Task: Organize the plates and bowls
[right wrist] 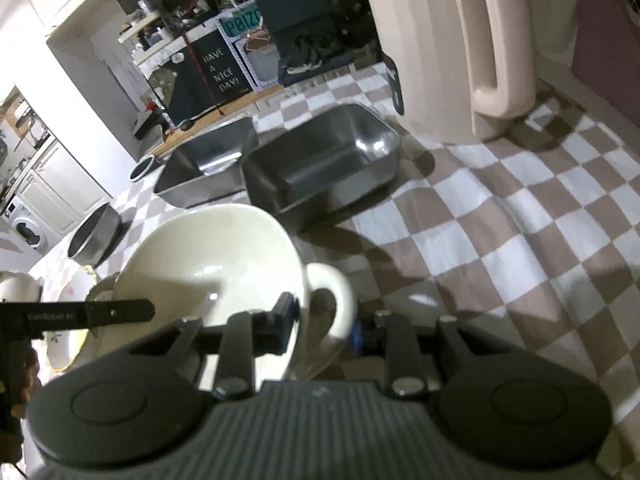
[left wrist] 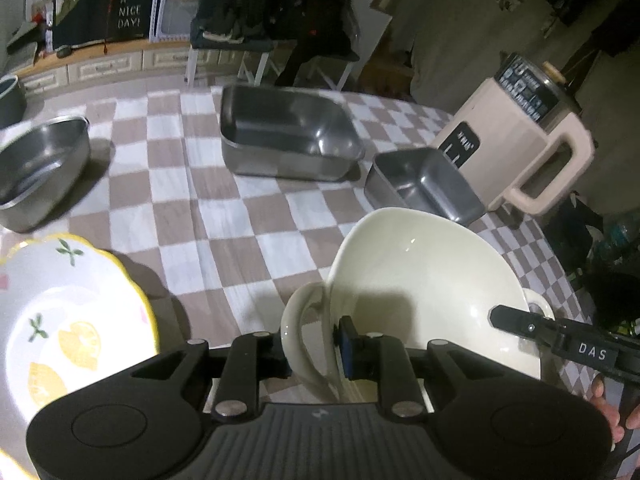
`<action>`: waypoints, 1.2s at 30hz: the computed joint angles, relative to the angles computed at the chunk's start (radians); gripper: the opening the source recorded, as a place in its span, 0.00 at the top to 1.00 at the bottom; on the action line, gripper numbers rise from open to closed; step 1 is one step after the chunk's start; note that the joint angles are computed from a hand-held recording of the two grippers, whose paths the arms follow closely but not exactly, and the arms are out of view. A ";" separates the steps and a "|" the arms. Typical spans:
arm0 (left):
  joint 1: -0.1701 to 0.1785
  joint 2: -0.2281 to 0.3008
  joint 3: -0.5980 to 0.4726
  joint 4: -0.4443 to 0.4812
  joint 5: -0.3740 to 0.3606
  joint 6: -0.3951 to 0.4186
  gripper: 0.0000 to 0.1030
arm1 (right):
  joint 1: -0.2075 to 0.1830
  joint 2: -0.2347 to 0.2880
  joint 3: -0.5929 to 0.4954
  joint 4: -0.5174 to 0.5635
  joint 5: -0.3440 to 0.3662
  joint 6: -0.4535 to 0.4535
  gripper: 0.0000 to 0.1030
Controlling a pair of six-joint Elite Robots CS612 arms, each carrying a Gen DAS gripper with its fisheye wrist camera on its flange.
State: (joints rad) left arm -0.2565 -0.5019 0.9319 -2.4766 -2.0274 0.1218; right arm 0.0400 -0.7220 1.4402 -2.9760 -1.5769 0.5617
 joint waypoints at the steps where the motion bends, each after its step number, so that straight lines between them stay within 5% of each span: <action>1: 0.001 -0.008 0.011 -0.011 -0.001 -0.001 0.78 | 0.003 -0.005 0.004 -0.007 -0.003 -0.003 0.69; 20: 0.061 -0.205 0.289 -0.223 0.003 -0.036 0.79 | 0.073 -0.080 0.066 -0.127 -0.026 -0.034 0.69; 36: 0.154 -0.331 0.481 -0.390 0.043 -0.093 0.80 | 0.140 -0.060 0.009 -0.174 0.039 -0.064 0.69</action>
State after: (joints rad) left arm -0.1027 -0.8331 1.4132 -2.8662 -1.9845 0.0291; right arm 0.1805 -0.7823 1.4495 -3.1500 -1.5375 0.4982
